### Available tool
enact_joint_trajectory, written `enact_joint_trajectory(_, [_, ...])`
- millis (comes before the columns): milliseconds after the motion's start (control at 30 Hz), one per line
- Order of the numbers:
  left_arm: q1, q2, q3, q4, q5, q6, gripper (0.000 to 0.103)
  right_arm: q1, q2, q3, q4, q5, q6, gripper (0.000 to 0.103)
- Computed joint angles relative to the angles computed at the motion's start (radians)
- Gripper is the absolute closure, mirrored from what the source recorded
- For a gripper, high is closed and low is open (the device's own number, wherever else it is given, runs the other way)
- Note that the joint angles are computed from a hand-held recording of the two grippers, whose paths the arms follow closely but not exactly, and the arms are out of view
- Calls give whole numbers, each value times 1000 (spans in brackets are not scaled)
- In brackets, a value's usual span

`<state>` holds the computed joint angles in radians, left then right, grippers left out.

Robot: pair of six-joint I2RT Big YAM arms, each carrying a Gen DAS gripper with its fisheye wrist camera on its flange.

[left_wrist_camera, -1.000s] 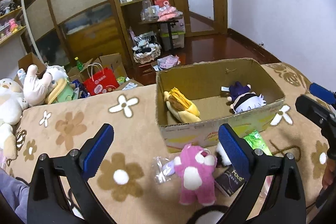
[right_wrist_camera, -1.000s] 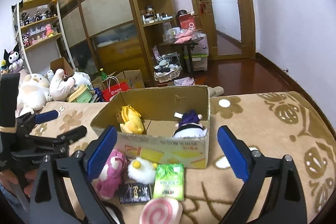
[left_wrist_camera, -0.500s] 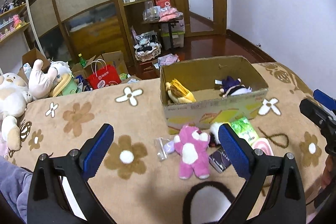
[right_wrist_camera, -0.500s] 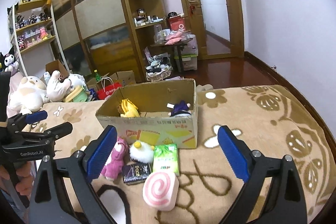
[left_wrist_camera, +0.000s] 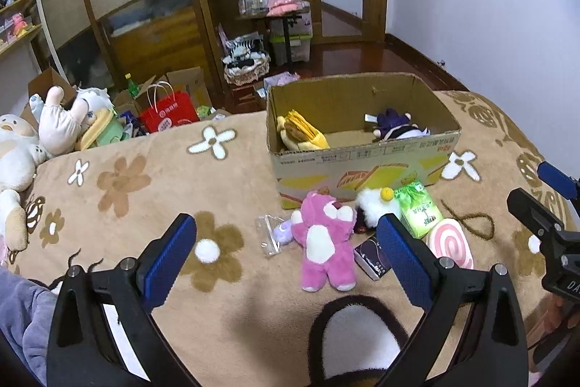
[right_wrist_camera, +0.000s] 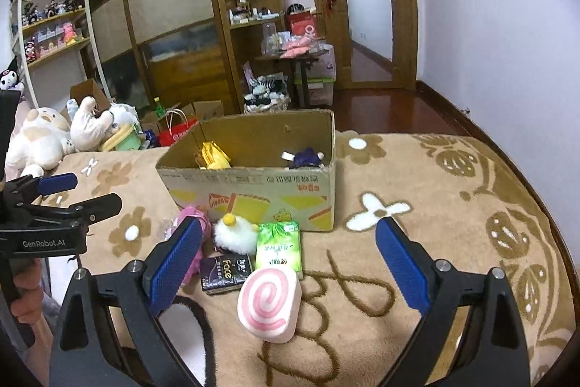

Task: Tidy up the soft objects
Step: 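Move both tools back toward the pink bear and swirl cushion, then grasp the pink bear with the left tool while the right tool grasps the pink swirl cushion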

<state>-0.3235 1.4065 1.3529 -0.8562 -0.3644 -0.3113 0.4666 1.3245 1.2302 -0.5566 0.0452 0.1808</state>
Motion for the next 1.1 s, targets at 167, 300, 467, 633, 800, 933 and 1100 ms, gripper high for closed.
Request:
enact_joint_trajectory(167, [16,39,22,-22,36,-10,4,1,26,10,-13,7,3,2])
enact_joint_trajectory(300, [28,68,45,-32,46,6,4,2,46,20,-21,8,6,2])
enact_joint_trajectory(467, [46,108,76,-42,68,0,4,-3,78,37,-30,8,18,2])
enact_joint_trajectory(633, [50,157,118,-66,70,12,4,-11,113,61,-46,-10,32,2])
enact_joint_trajectory(800, [55,214,162,-88,115,20,4,-13,142,78,-72,-27,43,2])
enact_joint_trajectory(933, [62,262,191,-120,165,14,4,-15,173,95,-99,-46,50,2])
enact_joint_trajectory(1100, [63,317,221,-169,198,1,4,-8,211,105,-135,-50,52,2])
